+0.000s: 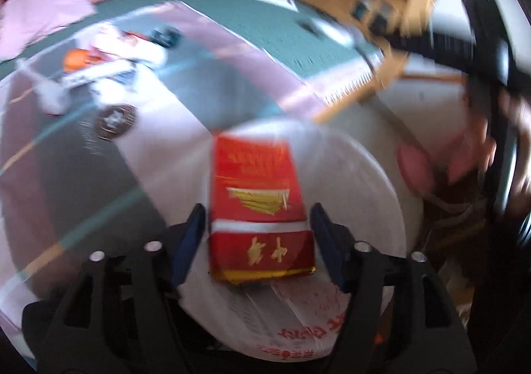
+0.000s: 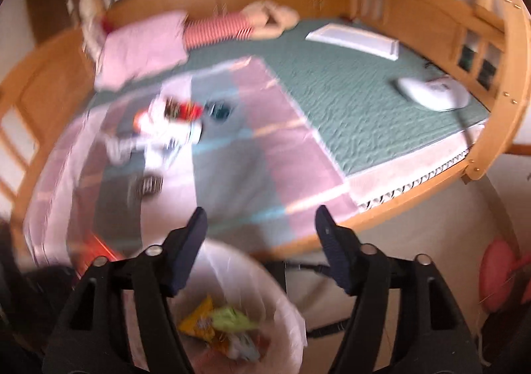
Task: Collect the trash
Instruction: 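Move both grippers over the white bin and release the box and cloth, then grasp the white plastic bag with red print using the left gripper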
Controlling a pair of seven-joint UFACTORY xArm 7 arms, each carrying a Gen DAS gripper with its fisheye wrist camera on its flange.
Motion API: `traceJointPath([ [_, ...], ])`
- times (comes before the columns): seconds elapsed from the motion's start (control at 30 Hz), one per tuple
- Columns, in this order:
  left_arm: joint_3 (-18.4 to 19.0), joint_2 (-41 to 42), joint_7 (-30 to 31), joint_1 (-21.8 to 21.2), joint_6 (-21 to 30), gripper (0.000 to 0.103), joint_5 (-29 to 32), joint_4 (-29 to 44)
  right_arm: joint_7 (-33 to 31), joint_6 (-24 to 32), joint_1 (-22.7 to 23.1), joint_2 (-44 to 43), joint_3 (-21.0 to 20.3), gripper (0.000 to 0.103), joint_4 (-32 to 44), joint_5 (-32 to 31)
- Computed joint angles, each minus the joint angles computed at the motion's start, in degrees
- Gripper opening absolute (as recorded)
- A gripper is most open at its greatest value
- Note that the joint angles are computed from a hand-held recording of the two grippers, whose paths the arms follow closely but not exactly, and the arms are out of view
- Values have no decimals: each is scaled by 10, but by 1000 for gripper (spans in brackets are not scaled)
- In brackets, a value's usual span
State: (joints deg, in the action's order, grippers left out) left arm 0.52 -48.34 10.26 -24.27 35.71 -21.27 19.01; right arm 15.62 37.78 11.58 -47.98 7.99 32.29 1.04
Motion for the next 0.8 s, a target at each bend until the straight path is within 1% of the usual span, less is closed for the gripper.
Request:
traceJointPath([
  [0.03,-3,6,-1,-3,-1,87,0,-2,1,-15,3,3,-3,73,-3,5],
  [0.1,-1,6,3,-5,-5,90,-1,-7,-5,-41,16,26,-10,74,-1,16],
  [0.17,9,-15,7,9,-2,93,6,-14,-2,-63,34,80,-8,75,21,19],
  [0.2,7,-28,0,28,-4,94,15,-18,4,-72,52,99,-18,75,30,7],
  [0.23,4,-39,-8,49,-6,94,27,-21,-12,-98,65,143,-11,75,52,19],
  [0.27,3,-47,-17,69,-7,94,38,-23,-25,-115,95,178,-25,75,76,22],
  [0.3,1,-58,-31,99,-8,94,55,-26,-38,-126,123,206,-41,75,93,33],
  [0.33,-2,-63,-44,125,-9,94,70,-25,-74,-155,141,258,-35,75,123,61],
  [0.37,-2,-70,-54,146,-7,94,84,-26,-99,-164,151,292,-30,75,149,86],
  [0.4,1,-79,-64,172,-5,94,99,-27,-127,-175,183,350,-39,75,194,113],
  [0.43,7,-84,-70,192,-2,94,112,-23,-144,-175,192,388,-35,75,230,131],
  [0.47,12,-87,-74,206,0,94,121,-21,-164,-172,190,444,-14,75,283,144],
  [0.5,19,-95,-77,223,2,94,130,-21,-160,-166,200,490,-10,75,332,137],
  [0.53,27,-101,-79,238,4,94,137,-22,-157,-158,200,550,9,75,392,105],
  [0.57,33,-107,-80,248,8,94,142,-22,-130,-126,204,597,16,74,451,64],
  [0.6,39,-110,-83,263,10,94,148,-22,-104,-101,219,648,14,74,511,26],
  [0.63,46,-115,-83,277,16,94,154,-21,-98,-100,254,708,-8,74,571,9],
  [0.67,49,-112,-84,286,16,94,158,-18,-85,-75,265,756,-9,74,631,-23],
  [0.7,53,-115,-85,299,20,94,163,-18,-55,-67,293,812,-29,74,691,-78],
  [0.73,56,-120,-86,311,25,94,168,-21,-40,-34,322,856,-55,74,751,-111],
  [0.77,58,-119,-88,320,27,94,172,-20,-38,1,342,898,-75,74,811,-126],
  [0.8,61,-120,-90,332,31,94,176,-20,-32,27,353,945,-85,71,871,-139],
])
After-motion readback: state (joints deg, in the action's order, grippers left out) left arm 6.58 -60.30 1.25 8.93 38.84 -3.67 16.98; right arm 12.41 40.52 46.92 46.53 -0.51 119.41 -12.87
